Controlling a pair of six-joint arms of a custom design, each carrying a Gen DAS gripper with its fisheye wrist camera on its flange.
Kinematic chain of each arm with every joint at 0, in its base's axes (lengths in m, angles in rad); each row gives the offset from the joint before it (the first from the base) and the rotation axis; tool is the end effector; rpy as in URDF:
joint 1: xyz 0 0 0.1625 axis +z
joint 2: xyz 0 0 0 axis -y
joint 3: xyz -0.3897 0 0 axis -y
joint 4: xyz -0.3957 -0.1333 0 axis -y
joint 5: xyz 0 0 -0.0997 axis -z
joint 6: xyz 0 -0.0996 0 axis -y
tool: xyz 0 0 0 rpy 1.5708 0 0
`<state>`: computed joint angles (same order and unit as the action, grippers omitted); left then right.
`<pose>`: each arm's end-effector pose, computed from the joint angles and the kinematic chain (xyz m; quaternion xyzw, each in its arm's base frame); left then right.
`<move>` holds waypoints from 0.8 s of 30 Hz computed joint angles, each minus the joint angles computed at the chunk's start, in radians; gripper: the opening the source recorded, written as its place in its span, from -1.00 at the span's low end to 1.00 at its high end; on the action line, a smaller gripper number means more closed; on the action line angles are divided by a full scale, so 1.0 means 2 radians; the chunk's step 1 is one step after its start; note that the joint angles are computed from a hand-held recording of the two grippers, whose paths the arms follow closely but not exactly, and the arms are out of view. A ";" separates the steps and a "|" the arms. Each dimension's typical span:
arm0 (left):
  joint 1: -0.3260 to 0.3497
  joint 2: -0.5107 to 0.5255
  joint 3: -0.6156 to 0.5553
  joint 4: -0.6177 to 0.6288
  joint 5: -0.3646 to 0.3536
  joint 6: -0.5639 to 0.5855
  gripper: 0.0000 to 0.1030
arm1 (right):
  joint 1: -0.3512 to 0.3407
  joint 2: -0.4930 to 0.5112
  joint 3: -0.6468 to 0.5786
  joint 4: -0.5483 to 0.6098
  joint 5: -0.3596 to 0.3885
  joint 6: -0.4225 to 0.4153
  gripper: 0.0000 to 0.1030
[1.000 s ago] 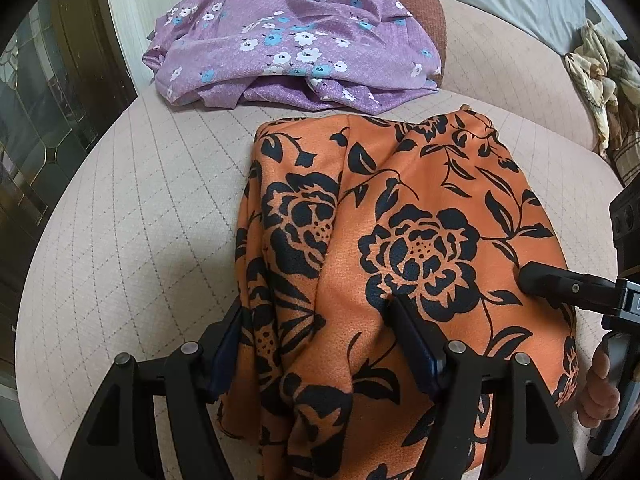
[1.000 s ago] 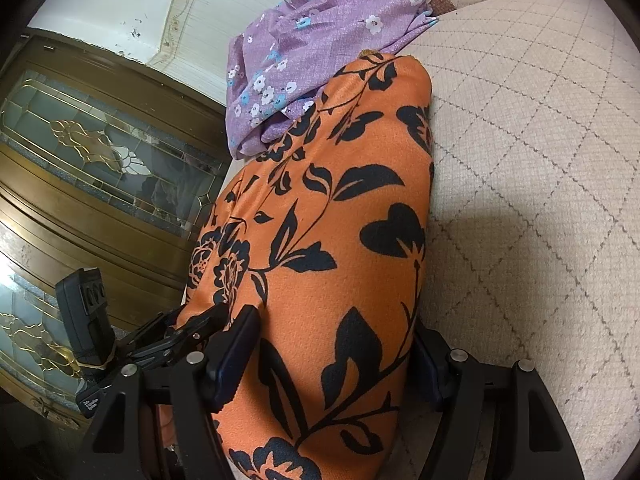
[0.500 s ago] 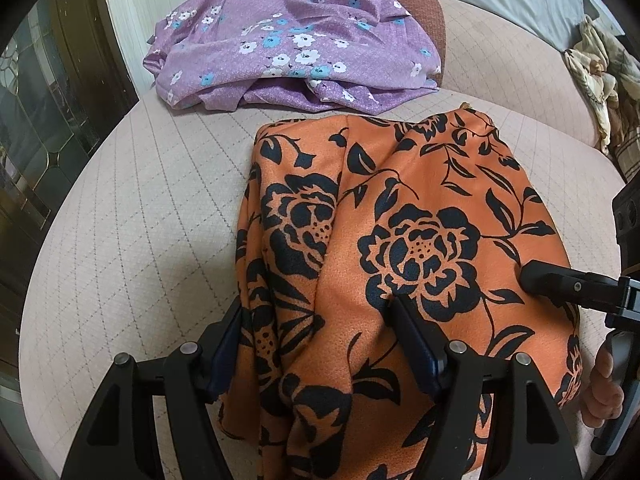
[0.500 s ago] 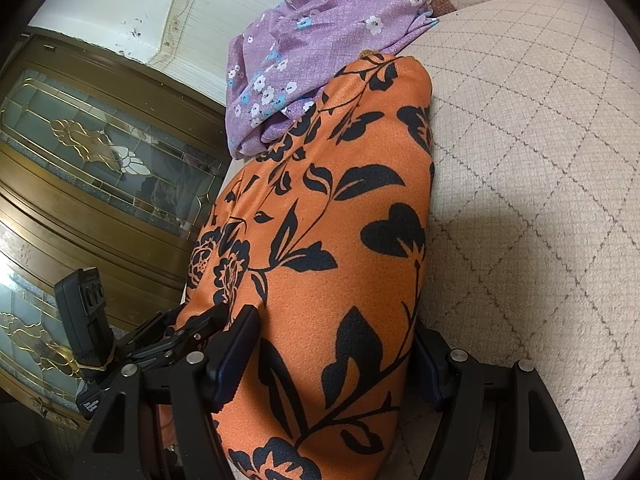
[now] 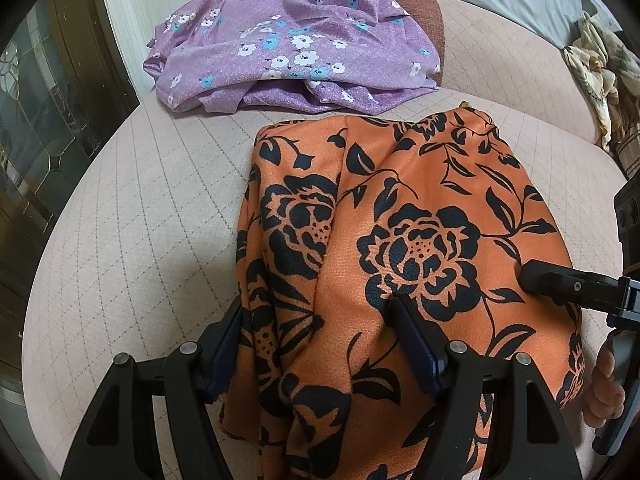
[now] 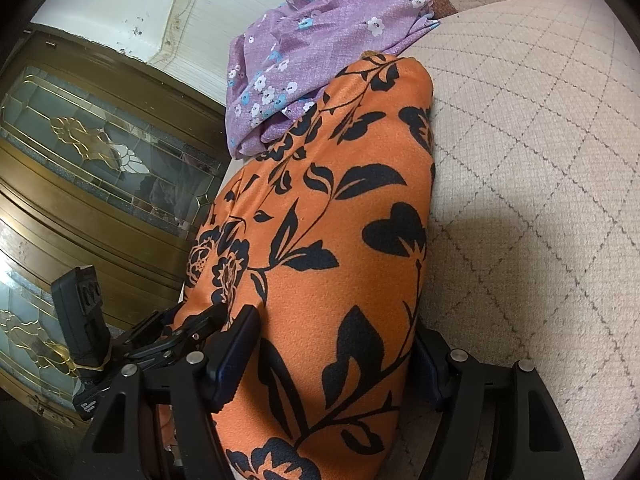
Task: Fold small clothes
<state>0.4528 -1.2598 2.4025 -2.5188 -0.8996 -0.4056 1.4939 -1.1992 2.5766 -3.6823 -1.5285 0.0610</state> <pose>-0.2439 -0.3358 0.0777 0.3577 0.8696 -0.1598 0.3005 0.1096 -0.3677 0.1302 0.0567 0.9315 -0.3589 0.0169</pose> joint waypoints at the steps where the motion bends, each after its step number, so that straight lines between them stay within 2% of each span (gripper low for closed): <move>1: 0.000 0.000 0.000 0.000 0.000 -0.001 0.44 | 0.000 0.000 0.000 0.000 -0.001 0.000 0.42; 24: -0.002 0.000 0.000 0.002 0.002 -0.002 0.45 | 0.001 -0.002 0.003 -0.002 -0.002 -0.006 0.42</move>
<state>0.4486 -1.2604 2.4034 -2.5141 -0.8947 -0.4103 1.4954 -1.2034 2.5824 -3.6868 -1.5333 0.0480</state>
